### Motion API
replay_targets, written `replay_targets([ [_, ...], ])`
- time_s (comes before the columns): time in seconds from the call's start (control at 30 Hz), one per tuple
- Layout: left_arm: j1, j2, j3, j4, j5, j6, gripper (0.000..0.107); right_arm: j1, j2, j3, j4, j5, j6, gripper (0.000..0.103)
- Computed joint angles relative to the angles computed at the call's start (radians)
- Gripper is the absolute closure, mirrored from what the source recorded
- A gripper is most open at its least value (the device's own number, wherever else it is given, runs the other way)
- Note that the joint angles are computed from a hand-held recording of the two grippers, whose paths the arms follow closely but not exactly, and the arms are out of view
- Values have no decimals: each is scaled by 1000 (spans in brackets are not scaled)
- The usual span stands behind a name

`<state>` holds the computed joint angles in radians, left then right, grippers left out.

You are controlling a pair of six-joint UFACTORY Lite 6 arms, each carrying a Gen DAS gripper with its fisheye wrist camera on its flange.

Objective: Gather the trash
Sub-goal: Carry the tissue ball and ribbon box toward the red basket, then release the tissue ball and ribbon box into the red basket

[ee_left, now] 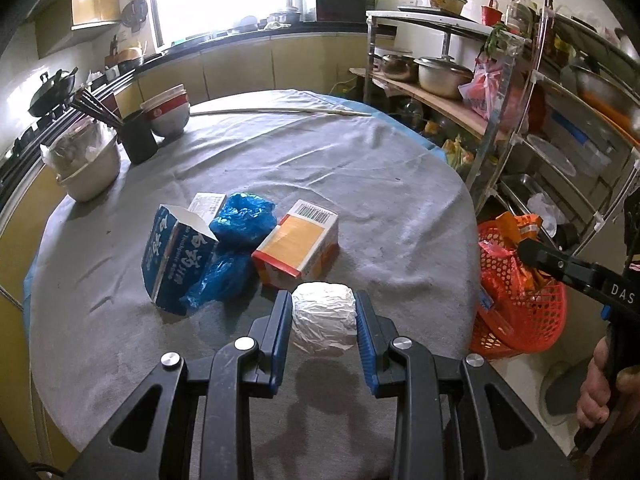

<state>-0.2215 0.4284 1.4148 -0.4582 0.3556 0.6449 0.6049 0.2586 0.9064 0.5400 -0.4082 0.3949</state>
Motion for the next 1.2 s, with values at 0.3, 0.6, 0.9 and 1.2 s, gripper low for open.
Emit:
replay_targets([
  [0.3, -41, -1, 16, 38, 5, -38, 74, -21, -99, -107, 34, -32, -14, 72],
  [0.6, -107, 6, 55, 76, 17, -74, 74, -50, -243, -265, 104, -62, -48, 72],
  [0.9, -206, 33, 127, 112, 31, -107, 74, -98, -453, -454, 193, -75, -104, 72],
  [1.2, -331, 93, 223, 85, 47, -97, 74, -141, -719, -654, 354, -51, -228, 72],
])
